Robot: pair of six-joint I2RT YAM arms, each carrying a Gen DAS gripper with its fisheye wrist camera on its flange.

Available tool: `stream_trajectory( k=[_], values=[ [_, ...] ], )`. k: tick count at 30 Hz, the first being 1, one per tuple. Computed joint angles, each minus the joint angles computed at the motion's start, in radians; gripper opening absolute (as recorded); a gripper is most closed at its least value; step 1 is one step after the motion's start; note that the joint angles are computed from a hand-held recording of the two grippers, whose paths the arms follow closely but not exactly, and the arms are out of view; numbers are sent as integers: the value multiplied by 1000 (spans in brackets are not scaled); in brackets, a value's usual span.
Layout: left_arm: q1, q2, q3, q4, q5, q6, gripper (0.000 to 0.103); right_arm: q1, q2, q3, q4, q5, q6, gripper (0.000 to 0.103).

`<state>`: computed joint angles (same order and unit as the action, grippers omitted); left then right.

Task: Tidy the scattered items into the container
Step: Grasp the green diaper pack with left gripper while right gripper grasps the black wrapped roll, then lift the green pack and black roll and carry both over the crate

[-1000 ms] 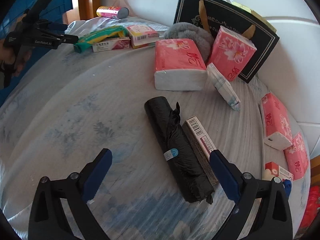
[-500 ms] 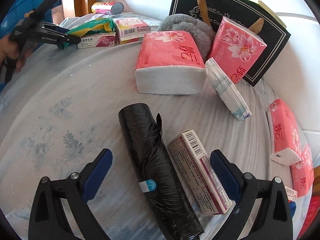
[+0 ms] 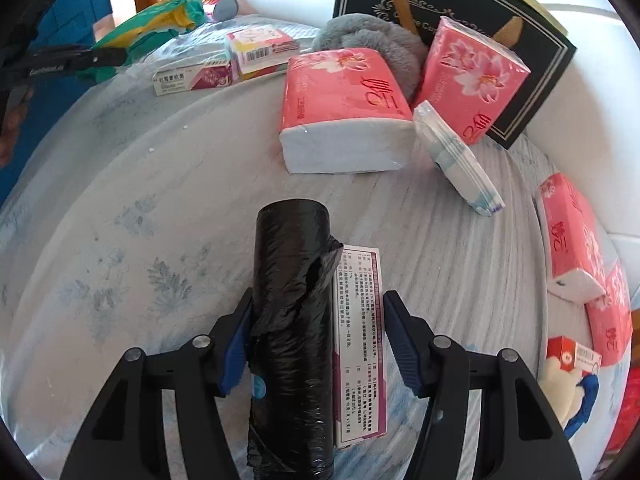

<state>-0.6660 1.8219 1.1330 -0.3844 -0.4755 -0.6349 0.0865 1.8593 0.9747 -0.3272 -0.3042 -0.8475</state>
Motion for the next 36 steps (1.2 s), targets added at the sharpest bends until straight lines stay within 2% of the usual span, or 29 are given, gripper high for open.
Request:
stream_trajectory(
  k=[6, 12, 17, 23, 30, 36],
  values=[
    [-70, -55, 18, -93, -20, -52, 38, -66, -168, -89, -75, -44, 28, 60],
    [-157, -122, 78, -234, -64, -120, 38, -185, -410, -155, -262, -102, -43, 60],
    [-239, -152, 179, -390, -123, -196, 38, -257, -569, -124, -440, -133, -86, 60],
    [-346, -146, 343, -600, -189, -304, 38, -373, -681, -18, -654, -190, -127, 60],
    [-450, -107, 526, -818, -249, -426, 38, -557, -674, 179, -878, -284, -187, 60],
    [-556, -8, 759, -1050, -315, -552, 38, -740, -632, 351, -1111, -389, -398, 60]
  ],
)
